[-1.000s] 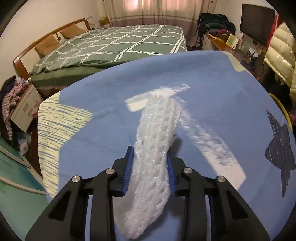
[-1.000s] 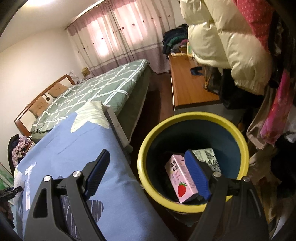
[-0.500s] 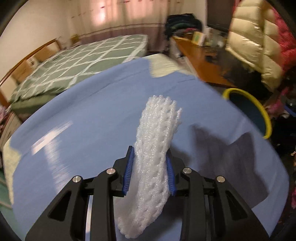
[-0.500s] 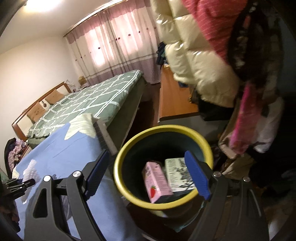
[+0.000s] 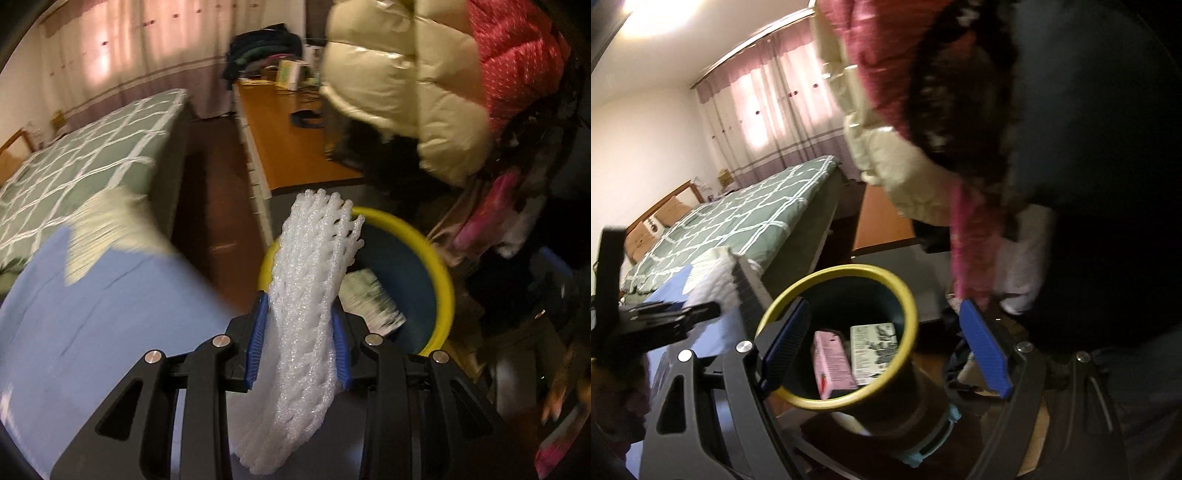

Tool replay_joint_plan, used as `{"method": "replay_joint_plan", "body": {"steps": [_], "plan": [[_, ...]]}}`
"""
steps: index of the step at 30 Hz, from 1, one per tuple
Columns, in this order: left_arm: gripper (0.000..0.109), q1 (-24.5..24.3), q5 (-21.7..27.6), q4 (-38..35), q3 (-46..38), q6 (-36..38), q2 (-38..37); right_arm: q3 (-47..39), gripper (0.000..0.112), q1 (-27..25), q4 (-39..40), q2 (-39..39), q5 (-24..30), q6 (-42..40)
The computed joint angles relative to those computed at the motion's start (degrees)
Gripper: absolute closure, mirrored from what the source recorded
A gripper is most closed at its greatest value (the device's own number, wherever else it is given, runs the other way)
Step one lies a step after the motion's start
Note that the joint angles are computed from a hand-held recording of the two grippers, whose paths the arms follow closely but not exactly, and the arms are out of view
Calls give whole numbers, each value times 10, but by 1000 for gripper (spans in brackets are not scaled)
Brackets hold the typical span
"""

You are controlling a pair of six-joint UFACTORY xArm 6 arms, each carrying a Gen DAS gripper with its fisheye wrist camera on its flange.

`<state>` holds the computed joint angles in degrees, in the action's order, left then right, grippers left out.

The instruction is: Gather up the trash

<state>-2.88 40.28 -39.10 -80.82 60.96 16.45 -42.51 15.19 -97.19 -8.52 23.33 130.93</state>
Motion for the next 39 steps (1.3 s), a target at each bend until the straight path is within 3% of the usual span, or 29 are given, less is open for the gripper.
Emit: {"method": "replay_joint_plan", "body": {"steps": [4,7,8,11,14,17,21,23,28,33,39], "plan": [[72,-55,-9,41,-40,-73,47,22,34,-19,-9,-21,-4,12],[49,-82,-25,85,-62,-142,83,33,34,-21,-2,-33,4,2],[34,-87,-32,103,-66,-164,91,36,33,-22,-3,-35,6,3],[18,-94,-51,128,-66,-209,102,43,33,-18,6,-46,14,-5],[14,-82,-42,115,-53,-218,87,53,33,-9,13,-62,26,-7],[14,-60,-74,72,7,-192,26,63,33,7,23,-85,40,-17],[10,-9,-139,-45,126,-81,-103,55,28,32,23,-98,35,-37],[10,32,-156,-121,192,-8,-185,41,27,52,18,-95,33,-52],[10,150,-190,-233,307,96,-345,-7,25,104,-1,-68,22,-83],[10,263,-235,-266,372,125,-431,-46,23,141,-15,-44,5,-99],[10,383,-218,-251,401,102,-451,-69,21,185,-10,-32,11,-130]]}}
